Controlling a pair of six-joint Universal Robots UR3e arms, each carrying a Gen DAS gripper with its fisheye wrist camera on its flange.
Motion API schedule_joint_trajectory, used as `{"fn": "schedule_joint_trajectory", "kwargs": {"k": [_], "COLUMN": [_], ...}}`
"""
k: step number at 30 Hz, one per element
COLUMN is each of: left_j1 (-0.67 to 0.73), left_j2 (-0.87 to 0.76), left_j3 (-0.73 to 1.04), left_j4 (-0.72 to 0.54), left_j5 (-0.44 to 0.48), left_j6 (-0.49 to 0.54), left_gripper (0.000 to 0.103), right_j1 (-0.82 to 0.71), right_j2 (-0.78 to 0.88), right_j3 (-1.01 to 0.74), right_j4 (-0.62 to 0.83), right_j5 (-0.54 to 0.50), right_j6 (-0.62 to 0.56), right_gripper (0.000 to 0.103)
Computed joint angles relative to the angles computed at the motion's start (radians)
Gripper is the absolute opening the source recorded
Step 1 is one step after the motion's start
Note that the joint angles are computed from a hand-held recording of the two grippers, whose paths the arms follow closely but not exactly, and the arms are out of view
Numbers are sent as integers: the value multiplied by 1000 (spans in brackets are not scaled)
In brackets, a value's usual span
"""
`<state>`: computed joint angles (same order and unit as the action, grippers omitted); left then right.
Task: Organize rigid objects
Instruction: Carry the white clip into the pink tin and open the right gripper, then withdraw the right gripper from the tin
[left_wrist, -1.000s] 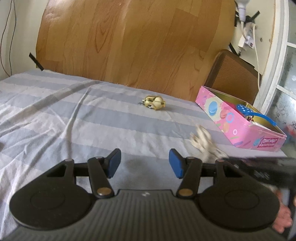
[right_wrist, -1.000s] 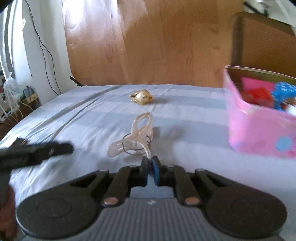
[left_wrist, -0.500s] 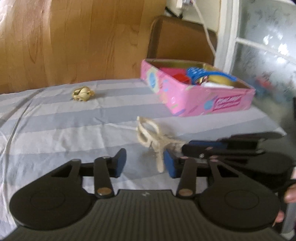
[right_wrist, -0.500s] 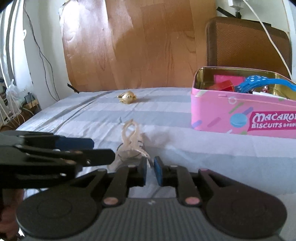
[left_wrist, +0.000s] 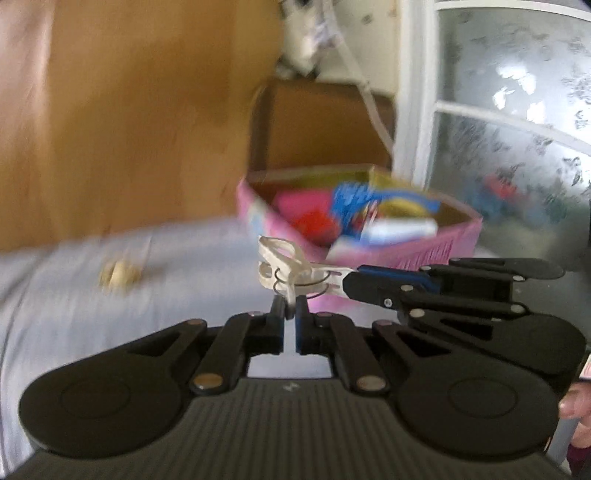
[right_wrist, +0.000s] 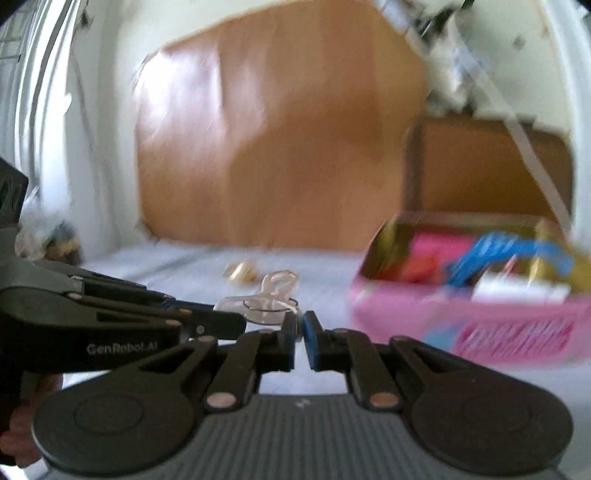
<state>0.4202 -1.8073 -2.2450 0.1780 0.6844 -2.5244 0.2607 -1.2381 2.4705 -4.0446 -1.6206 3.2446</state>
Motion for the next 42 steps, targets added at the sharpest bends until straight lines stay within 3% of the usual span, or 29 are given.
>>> {"fn": "schedule_joint_trajectory", "kwargs": {"k": [4,9,12,15,16,17,19,20,21,23,28,33,35,37,42], "left_j1": [-173,-376,-481,-545,-554,-559,-534,-511,-486,-430,-228,59,149,244,417], "left_j2": [-136,-390,-528,-644,-664,-659,-593,-544,-492,-409,-194,-20,-15,-6,-30], "left_j3": [270,702,952,1209,1250,1250,1123,1029,930,776,364,-2,-74,-98,-109], "left_j4": [-5,-203,-339,-541,-572,-574,-485,-426,-366,-279,-129,-91,-46,-88,-49], "left_j5": [55,171,259,347,373,402,367,333,308,251,83,-55,-40,-35,-36], "left_j6": [-119,-209,-233,-286,-326,-351,-342,-325,-308,-281,-190,3,52,86,70], "left_gripper": [7,7,9,30,39,41,49,50,50,50,50,50,50,50,50], "right_j1": [-93,-331,-411,-462,-485,-493,-499,-522,-540,-533,-445,-305,-222,-131,76], "right_j2": [-44,-66,-49,-14,-10,5,38,23,9,9,15,-43,-45,-27,68], "right_j3": [-19,-28,-72,-159,-195,-233,-254,-218,-181,-124,-25,4,-5,-33,-164], "right_j4": [-29,54,129,236,310,364,354,325,292,198,1,-19,-23,-21,72], "right_j5": [-47,68,68,35,43,23,-16,26,64,63,-15,-40,-63,-94,-160], "right_j6": [-53,-51,-85,-99,-89,-82,-81,-73,-62,-54,-7,78,111,146,201], "right_gripper": [7,7,7,7,8,10,13,16,26,31,31,31,31,31,31]}}
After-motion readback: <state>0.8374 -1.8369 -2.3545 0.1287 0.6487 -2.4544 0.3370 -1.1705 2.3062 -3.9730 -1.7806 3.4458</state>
